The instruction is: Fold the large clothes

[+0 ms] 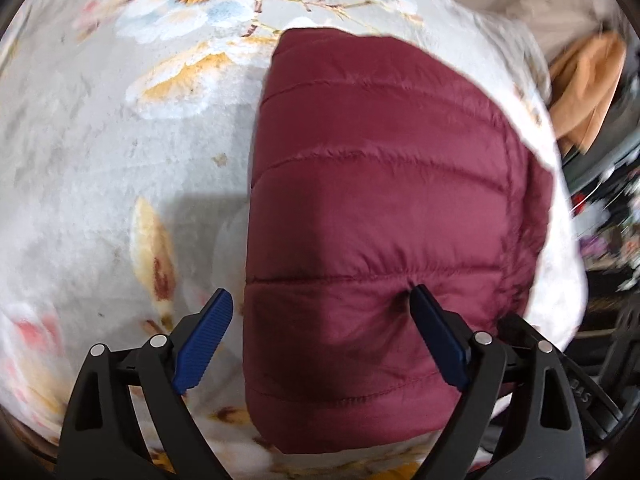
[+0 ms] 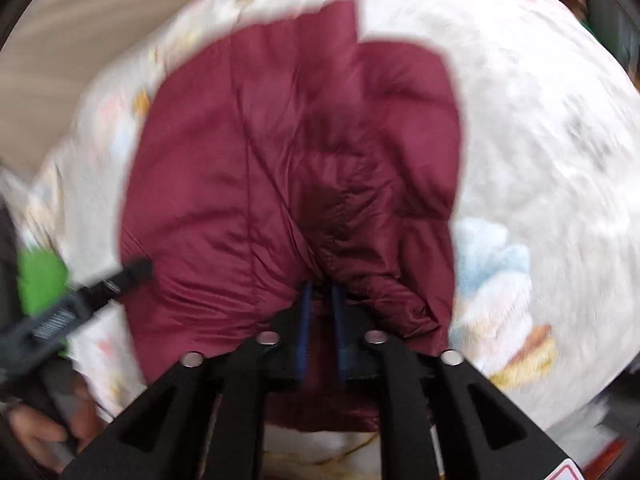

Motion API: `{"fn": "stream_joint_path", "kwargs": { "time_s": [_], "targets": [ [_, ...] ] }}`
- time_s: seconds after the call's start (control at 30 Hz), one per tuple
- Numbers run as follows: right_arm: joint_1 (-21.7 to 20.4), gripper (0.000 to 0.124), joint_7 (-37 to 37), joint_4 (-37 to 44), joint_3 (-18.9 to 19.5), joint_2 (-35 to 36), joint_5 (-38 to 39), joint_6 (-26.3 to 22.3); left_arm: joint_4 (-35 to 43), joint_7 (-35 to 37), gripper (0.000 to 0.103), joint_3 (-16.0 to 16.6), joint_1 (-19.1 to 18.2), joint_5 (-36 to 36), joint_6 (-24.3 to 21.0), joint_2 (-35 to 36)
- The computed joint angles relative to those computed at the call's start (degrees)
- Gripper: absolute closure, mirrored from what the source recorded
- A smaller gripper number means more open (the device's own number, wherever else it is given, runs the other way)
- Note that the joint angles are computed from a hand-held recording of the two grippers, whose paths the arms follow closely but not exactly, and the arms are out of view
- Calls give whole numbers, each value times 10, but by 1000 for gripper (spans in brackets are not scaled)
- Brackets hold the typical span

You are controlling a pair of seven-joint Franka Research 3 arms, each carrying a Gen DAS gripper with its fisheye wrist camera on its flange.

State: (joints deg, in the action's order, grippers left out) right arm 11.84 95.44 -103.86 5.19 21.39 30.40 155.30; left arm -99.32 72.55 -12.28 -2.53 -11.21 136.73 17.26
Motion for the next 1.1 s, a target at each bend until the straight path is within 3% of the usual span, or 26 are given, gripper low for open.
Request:
{"fn": "stream_joint_path", "kwargs": {
  "time_s": [0.03,0.17,0.33,0.47,0.7,0.77,0.83,0.93,1.1],
  "targets": [
    [-1,74,3,-14,-1,-11,8,19,-5,10,15,-5,10,-26,7,-2],
    [5,65,40,-33,-19,-25,-15,38,-21,19,15,-4,31,-78,18,-6],
    [-41,60,-2,18,13,26,45,-63,-18,62,11,-17,47,-138,14,10],
    [-62,49,-40,24,34,50,128,-84,-4,73,6,-20,42,-142,6,28],
    [-68,42,-80,57,38,82,171,-117,20,61,5,-24,36,-144,-5,54],
    [-65,45,-86,61,35,84,168,-120,29,61,10,-26,33,-134,-12,56],
    [-67,70,-111,67,42,85,178,-120,39,56,27,-23,23,-110,-16,53],
    [-58,95,-133,77,36,77,163,-115,56,64,47,-23,17,-90,-19,45],
    [-43,104,-184,66,41,33,160,-61,71,83,58,-25,17,-94,9,17]
  ]
}}
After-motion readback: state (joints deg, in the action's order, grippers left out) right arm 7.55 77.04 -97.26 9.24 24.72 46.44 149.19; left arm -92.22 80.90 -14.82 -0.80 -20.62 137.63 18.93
